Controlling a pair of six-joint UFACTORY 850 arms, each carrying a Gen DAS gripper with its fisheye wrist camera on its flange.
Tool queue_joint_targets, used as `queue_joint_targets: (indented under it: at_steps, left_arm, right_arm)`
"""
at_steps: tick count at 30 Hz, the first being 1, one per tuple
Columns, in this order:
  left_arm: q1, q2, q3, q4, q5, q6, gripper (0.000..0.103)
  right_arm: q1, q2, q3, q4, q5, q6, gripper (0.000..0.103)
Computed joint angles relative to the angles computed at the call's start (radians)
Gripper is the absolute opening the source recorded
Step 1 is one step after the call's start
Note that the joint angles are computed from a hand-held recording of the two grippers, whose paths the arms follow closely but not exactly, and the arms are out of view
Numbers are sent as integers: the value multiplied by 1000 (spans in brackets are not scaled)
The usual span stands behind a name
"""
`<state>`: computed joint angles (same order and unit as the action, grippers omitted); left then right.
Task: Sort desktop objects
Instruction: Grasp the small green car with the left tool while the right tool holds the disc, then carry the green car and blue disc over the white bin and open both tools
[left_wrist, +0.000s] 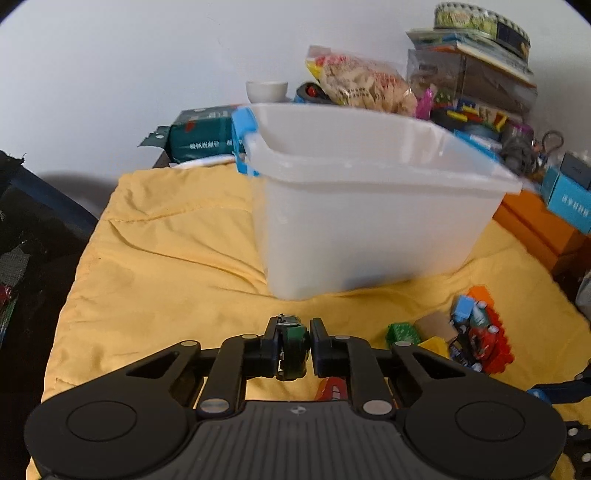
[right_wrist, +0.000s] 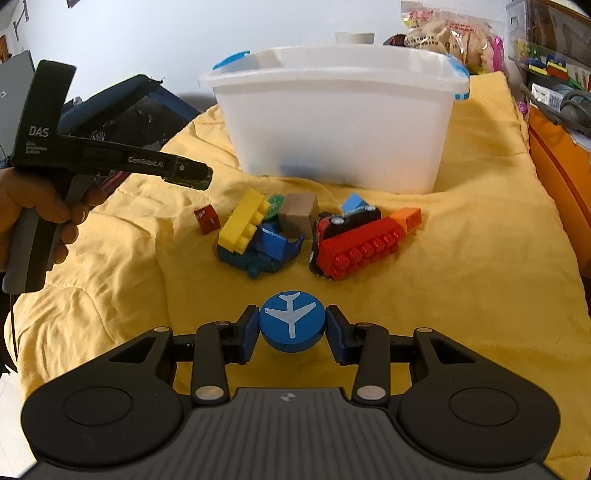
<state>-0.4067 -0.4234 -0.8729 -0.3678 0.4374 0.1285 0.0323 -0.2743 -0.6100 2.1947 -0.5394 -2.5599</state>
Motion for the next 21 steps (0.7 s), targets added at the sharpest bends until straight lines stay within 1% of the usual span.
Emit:
queue_joint_targets:
  at_steps: [2, 5, 10, 12, 16, 21]
  left_arm:
    - [-2, 12, 11, 0, 4, 0, 19]
    - [-7, 33, 27, -52, 11, 25, 19]
    - [-18, 127, 84, -54, 52, 19, 19]
    - [-20, 169, 91, -55, 39, 28, 19]
    - [-16, 218, 72, -51, 16, 37, 19]
    - [-8, 213, -14, -22, -13, 29, 19]
  right_arm:
    - [0, 3, -1, 1, -2, -2, 43]
    - [-2, 13, 0, 0, -7, 4, 43]
    - [-21, 82, 8, 1, -77, 16, 43]
    - [-28, 106, -7, 5, -100, 39, 43]
    - [-34, 118, -73, 24, -120, 71, 43]
    - [-17, 78, -200, 63, -87, 81, 43]
